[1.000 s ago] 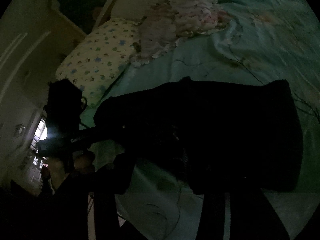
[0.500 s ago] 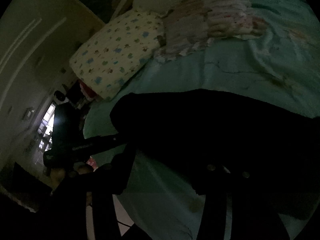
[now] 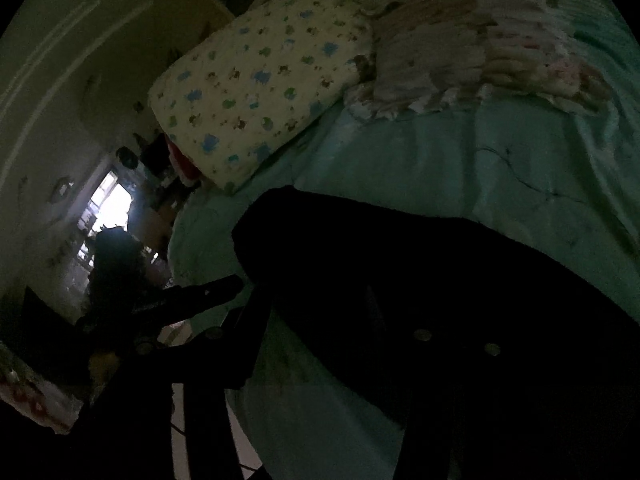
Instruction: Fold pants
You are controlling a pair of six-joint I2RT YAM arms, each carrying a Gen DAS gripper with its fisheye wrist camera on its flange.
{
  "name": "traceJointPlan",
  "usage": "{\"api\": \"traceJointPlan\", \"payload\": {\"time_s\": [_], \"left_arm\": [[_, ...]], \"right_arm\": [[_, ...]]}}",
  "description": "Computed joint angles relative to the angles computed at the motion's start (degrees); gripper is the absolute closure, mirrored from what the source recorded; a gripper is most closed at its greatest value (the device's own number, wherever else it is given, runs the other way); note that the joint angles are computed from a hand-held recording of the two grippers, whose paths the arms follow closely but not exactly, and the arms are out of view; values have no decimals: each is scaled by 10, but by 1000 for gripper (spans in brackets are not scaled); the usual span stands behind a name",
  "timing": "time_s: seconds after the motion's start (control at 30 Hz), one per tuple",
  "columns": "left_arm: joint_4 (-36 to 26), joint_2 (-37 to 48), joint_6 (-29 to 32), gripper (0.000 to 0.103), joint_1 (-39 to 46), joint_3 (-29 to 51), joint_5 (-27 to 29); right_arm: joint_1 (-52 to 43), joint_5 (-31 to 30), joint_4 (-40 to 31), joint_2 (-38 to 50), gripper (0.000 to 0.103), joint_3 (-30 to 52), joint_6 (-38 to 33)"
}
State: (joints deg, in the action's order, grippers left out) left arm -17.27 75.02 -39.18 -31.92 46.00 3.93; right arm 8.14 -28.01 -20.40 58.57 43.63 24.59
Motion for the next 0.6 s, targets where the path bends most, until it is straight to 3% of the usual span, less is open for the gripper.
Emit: {"api": "traceJointPlan", "payload": {"time_s": [0.37, 0.6], "left_arm": [[30, 33, -16, 50, 59, -7, 41], [32, 96, -7, 48, 88, 31, 66]], "right_arm": [[36, 7, -6, 166, 47, 125, -56], [46, 1, -57, 319, 47, 276, -126]]}}
